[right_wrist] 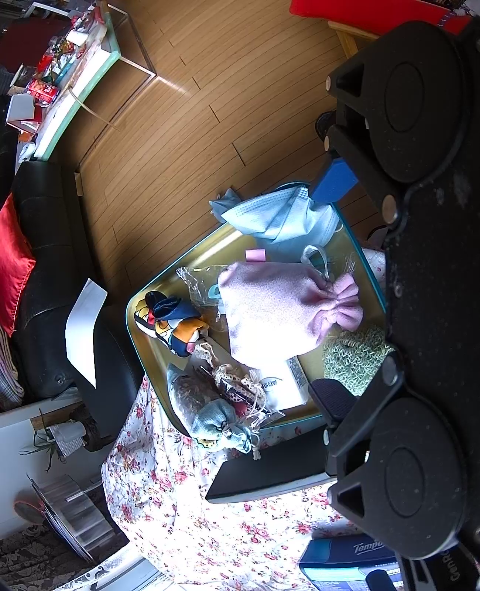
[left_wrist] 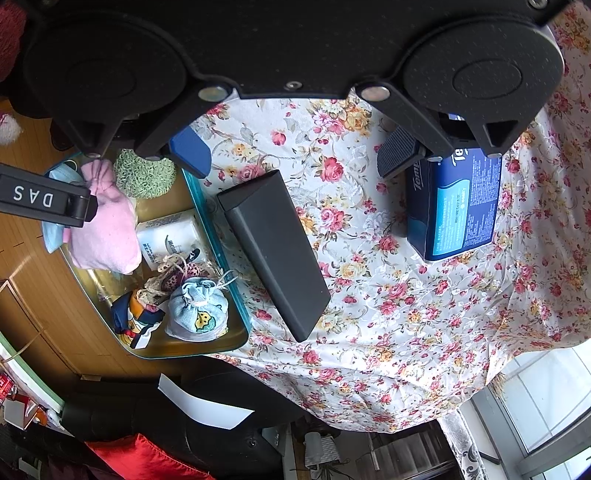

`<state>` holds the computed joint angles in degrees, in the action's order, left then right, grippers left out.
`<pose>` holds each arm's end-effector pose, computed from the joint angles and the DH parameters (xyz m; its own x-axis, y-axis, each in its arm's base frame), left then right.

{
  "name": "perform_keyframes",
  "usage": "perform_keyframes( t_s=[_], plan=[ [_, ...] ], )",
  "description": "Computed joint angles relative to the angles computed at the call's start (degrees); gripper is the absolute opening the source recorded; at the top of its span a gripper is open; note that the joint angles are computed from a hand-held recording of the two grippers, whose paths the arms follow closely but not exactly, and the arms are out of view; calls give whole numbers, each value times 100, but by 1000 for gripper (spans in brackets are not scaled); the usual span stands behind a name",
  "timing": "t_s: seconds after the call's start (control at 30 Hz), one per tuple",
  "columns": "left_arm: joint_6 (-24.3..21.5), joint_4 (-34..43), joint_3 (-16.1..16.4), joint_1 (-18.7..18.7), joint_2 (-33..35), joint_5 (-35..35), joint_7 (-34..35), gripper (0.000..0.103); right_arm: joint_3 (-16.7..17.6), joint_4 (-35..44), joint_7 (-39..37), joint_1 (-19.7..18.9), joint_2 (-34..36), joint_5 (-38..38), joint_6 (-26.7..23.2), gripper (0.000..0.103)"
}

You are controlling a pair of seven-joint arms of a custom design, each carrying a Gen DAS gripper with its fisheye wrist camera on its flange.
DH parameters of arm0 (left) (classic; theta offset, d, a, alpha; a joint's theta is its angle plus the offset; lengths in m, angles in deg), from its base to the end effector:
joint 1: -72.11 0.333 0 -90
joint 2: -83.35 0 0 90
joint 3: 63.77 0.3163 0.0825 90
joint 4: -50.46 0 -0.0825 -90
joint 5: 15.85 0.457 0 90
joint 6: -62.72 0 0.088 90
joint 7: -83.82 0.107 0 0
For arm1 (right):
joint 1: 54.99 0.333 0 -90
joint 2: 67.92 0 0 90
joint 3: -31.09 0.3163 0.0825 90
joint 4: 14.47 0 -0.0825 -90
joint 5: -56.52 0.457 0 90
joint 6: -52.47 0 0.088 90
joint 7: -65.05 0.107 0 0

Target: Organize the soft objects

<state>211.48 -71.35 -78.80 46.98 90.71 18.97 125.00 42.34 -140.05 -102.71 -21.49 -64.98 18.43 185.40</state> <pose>0.4869 -0.4236 0.3406 -0.2808 -0.9549 -0.0965 -0.8332 0.2924 -0.4693 0.4384 0.4185 0.3282 -0.5162 -0.8536 -0.0700 -0.7372 0.4844 -0.4710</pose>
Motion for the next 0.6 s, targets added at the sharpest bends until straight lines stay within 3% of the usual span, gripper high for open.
perform_keyframes(
  t_s=[0.6],
  plan=[
    [-44,3,4,-25,3,99,-117,94,-3,-10,14,2,-1,-3,17,102]
  ],
)
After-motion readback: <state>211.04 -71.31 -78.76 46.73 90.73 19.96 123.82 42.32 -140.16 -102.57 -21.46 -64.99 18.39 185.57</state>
